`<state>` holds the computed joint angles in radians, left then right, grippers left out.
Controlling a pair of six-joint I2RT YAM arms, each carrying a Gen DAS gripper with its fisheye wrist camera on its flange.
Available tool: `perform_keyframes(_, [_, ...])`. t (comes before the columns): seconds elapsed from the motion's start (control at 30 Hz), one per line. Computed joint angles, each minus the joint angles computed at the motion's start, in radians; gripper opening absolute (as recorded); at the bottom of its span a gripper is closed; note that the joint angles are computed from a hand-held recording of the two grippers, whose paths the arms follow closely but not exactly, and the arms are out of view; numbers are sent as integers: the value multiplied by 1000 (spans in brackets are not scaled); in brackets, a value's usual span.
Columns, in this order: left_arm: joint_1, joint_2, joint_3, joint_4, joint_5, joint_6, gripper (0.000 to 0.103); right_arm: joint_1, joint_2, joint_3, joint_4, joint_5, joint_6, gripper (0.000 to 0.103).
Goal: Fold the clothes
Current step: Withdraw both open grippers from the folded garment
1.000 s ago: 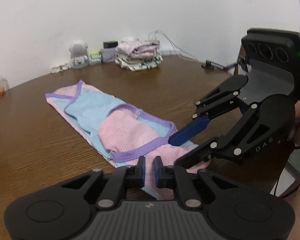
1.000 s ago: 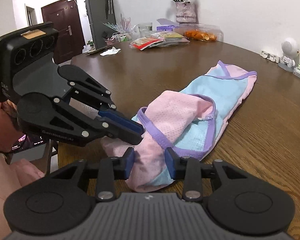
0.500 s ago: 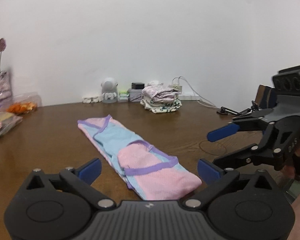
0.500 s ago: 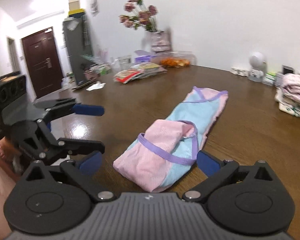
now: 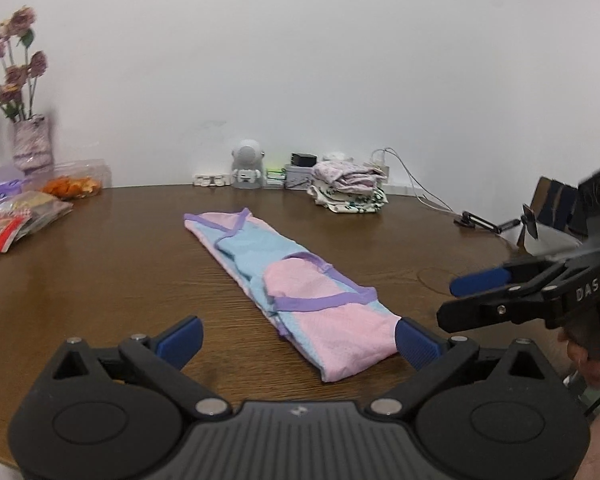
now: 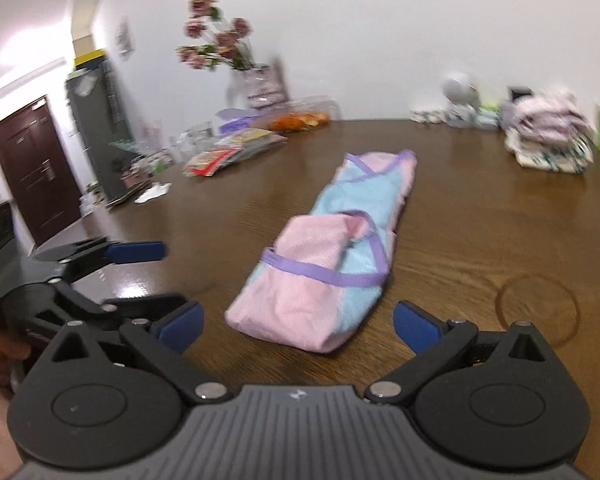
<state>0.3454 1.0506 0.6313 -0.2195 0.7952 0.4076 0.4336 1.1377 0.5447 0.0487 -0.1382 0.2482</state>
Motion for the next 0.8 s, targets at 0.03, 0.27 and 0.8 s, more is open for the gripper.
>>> perform_keyframes(0.03, [1, -2, -1, -3, 0, 3, 102, -2, 3, -4, 4, 4, 25, 103])
perform_keyframes(0.27, [4, -17, -10, 0, -12, 1, 103, -21, 22, -13, 10, -44, 80, 103])
perform_keyframes(0.8, [-47, -18, -20, -6, -97, -5, 103, 2, 1, -20, -9, 19, 177, 103])
